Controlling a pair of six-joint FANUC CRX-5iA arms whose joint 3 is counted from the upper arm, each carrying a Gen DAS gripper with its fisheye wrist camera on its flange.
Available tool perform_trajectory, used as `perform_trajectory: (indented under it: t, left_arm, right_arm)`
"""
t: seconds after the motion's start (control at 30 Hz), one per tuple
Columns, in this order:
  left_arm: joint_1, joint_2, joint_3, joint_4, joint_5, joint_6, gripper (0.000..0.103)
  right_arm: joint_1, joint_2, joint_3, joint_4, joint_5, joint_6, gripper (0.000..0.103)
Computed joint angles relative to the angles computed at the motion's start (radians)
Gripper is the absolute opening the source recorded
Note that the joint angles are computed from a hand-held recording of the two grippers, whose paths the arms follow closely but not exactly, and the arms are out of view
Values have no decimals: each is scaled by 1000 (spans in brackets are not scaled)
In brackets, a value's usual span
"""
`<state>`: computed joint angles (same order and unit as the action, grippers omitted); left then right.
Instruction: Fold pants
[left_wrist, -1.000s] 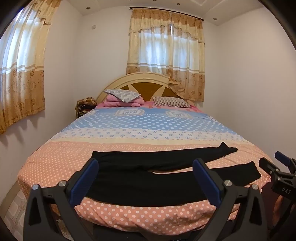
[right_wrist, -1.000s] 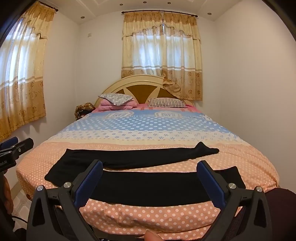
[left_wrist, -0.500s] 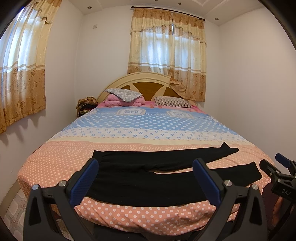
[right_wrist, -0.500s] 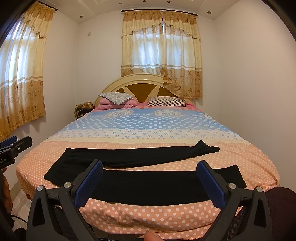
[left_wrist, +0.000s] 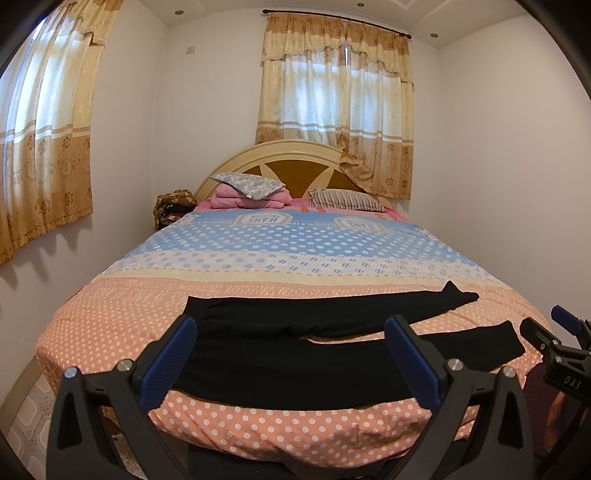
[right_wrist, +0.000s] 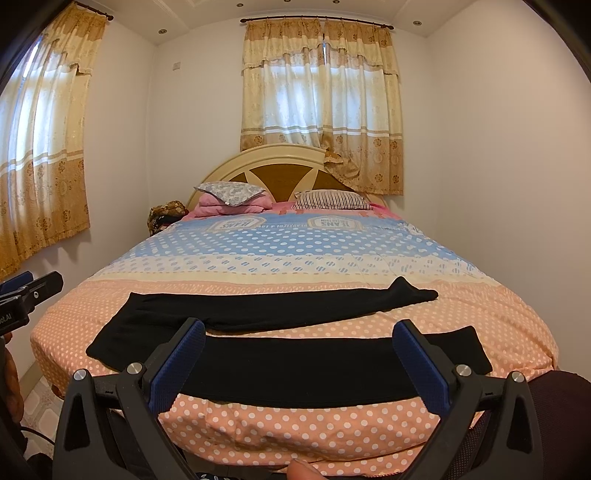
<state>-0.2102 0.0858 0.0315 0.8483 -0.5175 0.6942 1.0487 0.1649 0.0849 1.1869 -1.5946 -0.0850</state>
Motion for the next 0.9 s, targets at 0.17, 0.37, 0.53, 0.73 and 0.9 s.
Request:
perform_trajectory:
  t: [0.17, 0.37, 0.53, 0.73, 0.9]
  left_arm:
    - [2, 1, 0, 3, -3, -3, 103]
    - [4, 5, 6, 3, -7, 0, 103]
    - [4, 5, 5, 1, -8, 0, 103]
    - [6, 6, 2, 1, -8, -1, 103]
    - [7, 12, 8, -8, -10, 4, 103]
  right_arm:
    - [-2, 1, 1, -2, 0, 2, 102]
    - [-2, 2, 2, -2, -1, 0, 102]
    - [-2, 2, 3, -5, -1, 2, 102]
    - [-2, 3, 5, -9, 0, 4, 102]
    - [-2, 3, 7, -14, -2, 5, 102]
